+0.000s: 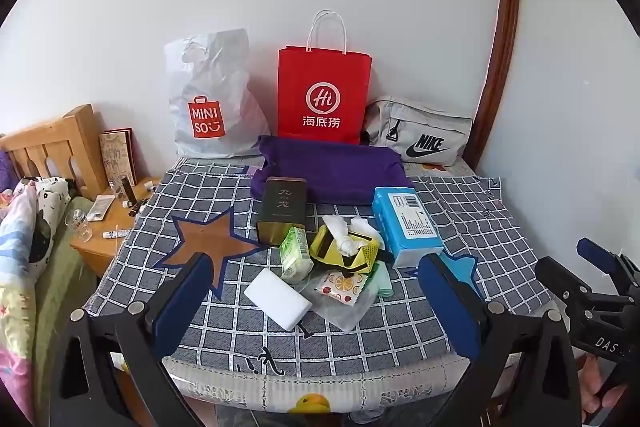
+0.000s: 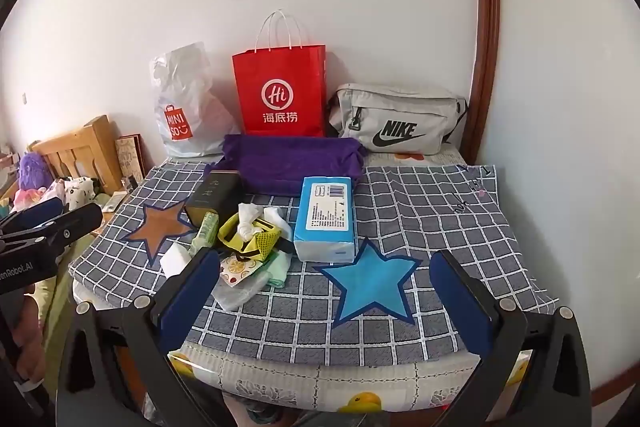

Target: Organize soft objects

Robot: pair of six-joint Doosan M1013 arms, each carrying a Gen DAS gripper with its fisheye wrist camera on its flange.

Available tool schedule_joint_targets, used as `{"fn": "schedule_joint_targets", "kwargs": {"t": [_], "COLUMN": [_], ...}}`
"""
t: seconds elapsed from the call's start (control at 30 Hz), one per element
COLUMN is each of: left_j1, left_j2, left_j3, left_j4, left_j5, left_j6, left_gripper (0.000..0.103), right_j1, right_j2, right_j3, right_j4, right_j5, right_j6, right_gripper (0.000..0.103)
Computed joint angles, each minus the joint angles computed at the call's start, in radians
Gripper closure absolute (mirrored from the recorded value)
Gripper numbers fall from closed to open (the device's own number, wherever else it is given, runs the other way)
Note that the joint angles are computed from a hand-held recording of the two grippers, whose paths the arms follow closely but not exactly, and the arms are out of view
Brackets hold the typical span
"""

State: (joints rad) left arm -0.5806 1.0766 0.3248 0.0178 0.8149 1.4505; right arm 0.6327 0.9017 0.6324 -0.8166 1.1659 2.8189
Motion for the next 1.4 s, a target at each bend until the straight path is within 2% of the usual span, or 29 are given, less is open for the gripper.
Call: {"fn": "schedule_joint_targets", "kwargs": {"t": [1.4], "left_j1": [0.008], "left_j2": [-0.017], "left_j3": [0.031], "left_j4": [0.006], "left_j5": [-0.020], "left_j6": [0.001], "left_gripper": [0.000], "right_j1": [0.004], "right_j2": [-0.011], "right_j3": [0.016], "right_j4": [-0.023], "right_j5": [-0.010], "right_j6": [0.009], "right_gripper": [0.000]}}
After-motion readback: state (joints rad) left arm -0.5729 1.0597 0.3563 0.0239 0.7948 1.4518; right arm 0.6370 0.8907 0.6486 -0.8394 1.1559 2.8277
